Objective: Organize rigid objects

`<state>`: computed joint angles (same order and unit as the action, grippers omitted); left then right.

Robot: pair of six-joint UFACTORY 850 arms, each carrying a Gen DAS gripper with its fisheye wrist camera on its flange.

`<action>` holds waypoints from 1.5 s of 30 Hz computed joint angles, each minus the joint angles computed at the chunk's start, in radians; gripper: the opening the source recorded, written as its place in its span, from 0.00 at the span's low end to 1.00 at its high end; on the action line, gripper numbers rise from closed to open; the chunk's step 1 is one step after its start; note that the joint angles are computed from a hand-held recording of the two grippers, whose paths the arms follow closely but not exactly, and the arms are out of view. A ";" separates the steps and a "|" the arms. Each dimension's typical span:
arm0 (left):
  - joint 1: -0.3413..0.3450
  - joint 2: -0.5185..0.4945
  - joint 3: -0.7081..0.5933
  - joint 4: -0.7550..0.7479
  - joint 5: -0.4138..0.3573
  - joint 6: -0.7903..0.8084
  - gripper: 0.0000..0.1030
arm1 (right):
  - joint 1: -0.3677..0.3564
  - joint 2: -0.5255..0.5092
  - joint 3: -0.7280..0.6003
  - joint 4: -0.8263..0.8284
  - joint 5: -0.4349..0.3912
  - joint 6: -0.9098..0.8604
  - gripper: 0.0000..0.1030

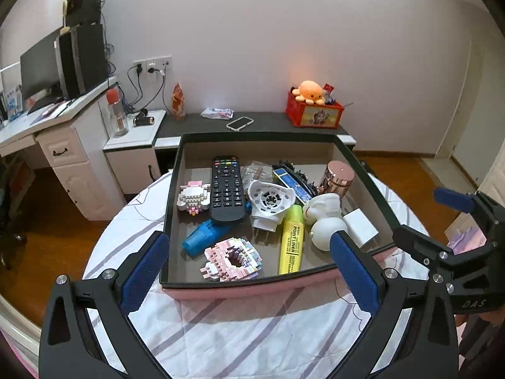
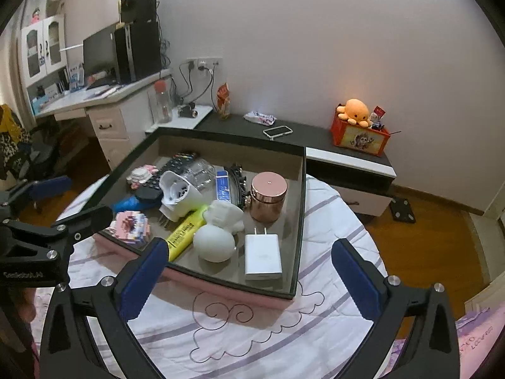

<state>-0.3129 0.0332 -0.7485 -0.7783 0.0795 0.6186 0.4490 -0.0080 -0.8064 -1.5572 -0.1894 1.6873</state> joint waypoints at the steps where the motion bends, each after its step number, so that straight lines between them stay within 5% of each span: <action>1: -0.002 0.006 0.004 -0.012 0.001 0.017 1.00 | 0.002 0.004 0.003 -0.007 -0.001 0.009 1.00; 6: -0.020 0.052 0.039 -0.102 0.025 0.125 1.00 | 0.024 0.051 0.043 -0.131 -0.016 0.157 1.00; 11: -0.021 0.124 0.086 0.090 0.024 -0.073 1.00 | 0.057 0.120 0.096 -0.223 -0.022 0.276 1.00; 15: -0.045 0.189 0.128 -0.041 0.049 0.072 1.00 | 0.092 0.183 0.137 -0.271 -0.048 0.343 1.00; 18: -0.058 0.245 0.167 -0.001 0.052 0.026 1.00 | 0.121 0.232 0.166 -0.272 -0.070 0.361 1.00; 25: -0.118 0.390 0.255 -0.274 0.114 0.252 1.00 | 0.222 0.337 0.228 -0.176 -0.183 0.298 1.00; 28: -0.181 0.464 0.289 -0.493 0.209 0.445 1.00 | 0.269 0.381 0.256 -0.162 -0.239 0.304 1.00; 32: -0.264 0.550 0.322 -0.608 0.338 0.580 1.00 | 0.318 0.444 0.293 -0.171 -0.287 0.349 1.00; 45: -0.525 0.760 0.382 -0.801 0.676 0.747 1.00 | 0.536 0.575 0.325 -0.046 -0.514 0.235 1.00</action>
